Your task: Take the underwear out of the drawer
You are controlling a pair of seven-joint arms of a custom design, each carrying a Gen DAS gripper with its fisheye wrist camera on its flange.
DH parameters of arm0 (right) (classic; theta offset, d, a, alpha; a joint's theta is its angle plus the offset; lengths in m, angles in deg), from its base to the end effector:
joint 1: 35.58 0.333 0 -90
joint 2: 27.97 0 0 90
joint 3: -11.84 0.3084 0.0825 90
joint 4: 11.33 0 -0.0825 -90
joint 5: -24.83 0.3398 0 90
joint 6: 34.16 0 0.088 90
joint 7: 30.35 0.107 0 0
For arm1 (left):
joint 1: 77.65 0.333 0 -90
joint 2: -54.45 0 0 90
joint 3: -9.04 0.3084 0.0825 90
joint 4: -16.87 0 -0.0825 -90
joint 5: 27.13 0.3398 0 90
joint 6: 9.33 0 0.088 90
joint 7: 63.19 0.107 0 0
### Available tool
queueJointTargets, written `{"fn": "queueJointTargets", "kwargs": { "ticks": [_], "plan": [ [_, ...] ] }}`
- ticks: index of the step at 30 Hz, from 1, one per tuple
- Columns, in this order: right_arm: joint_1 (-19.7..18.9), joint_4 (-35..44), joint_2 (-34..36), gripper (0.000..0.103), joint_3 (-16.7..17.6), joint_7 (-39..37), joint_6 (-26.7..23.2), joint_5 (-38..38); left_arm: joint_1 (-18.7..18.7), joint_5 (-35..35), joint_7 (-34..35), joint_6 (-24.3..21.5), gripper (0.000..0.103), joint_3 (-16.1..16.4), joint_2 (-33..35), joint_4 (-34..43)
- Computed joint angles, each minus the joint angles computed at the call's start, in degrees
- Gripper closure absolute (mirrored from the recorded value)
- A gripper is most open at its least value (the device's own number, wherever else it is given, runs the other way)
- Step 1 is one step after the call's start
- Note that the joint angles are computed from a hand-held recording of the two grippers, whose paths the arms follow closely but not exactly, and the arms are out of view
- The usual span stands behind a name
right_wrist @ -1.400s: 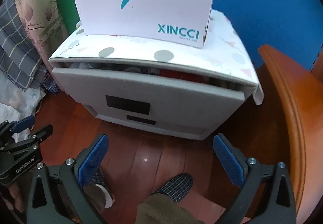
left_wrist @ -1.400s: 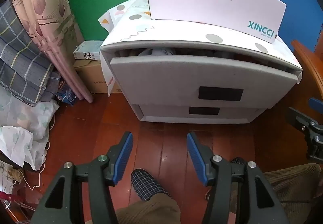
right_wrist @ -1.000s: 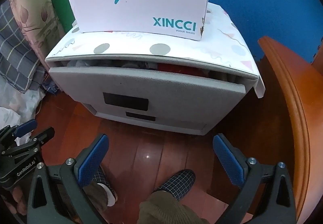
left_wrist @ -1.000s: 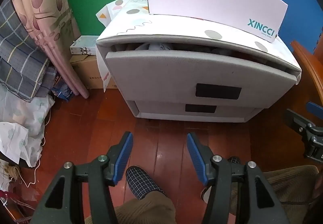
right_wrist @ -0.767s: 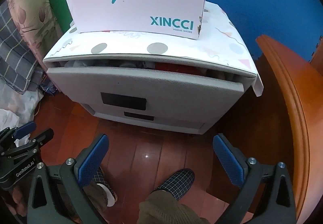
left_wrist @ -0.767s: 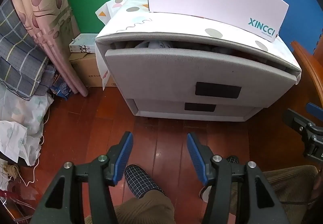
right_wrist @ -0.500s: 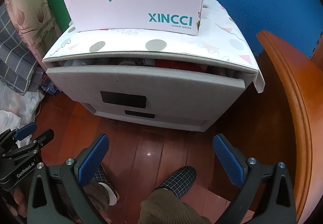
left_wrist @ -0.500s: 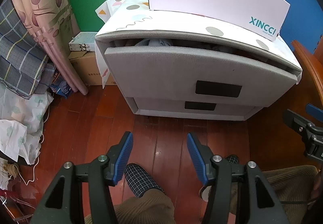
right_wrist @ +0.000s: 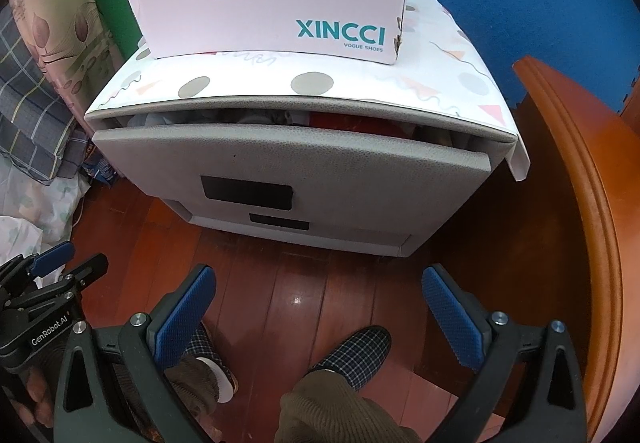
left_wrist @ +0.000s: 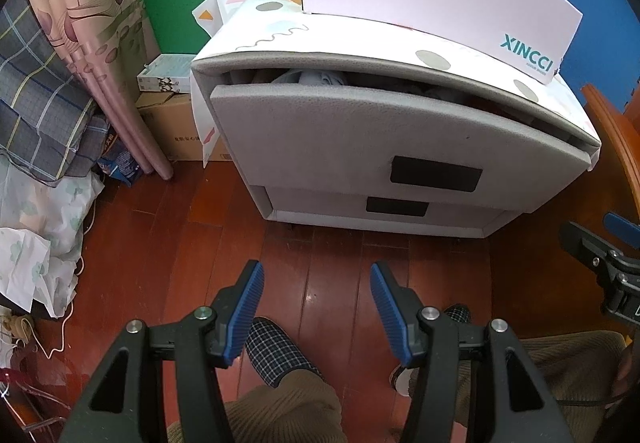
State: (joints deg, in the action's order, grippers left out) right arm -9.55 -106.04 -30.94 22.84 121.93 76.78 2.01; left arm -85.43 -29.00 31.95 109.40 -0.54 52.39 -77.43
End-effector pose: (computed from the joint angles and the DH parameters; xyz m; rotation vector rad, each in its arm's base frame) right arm 0.4351 0.2988 0.6504 -1.5571 2.2464 -0.5229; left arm 0.5151 -0.1648 0.6565 -1.5769 2.3406 -0.5398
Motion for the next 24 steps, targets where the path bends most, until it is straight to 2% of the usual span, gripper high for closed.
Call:
{"fn": "queueJointTargets", "kwargs": {
  "ticks": [24],
  "plan": [
    [-0.1, -0.1, 0.3, 0.001, -0.3, -0.8, 0.6, 1.8, 0.2, -0.5, -0.1, -0.7, 0.046, -0.1, 0.6, 0.7]
  ]
}}
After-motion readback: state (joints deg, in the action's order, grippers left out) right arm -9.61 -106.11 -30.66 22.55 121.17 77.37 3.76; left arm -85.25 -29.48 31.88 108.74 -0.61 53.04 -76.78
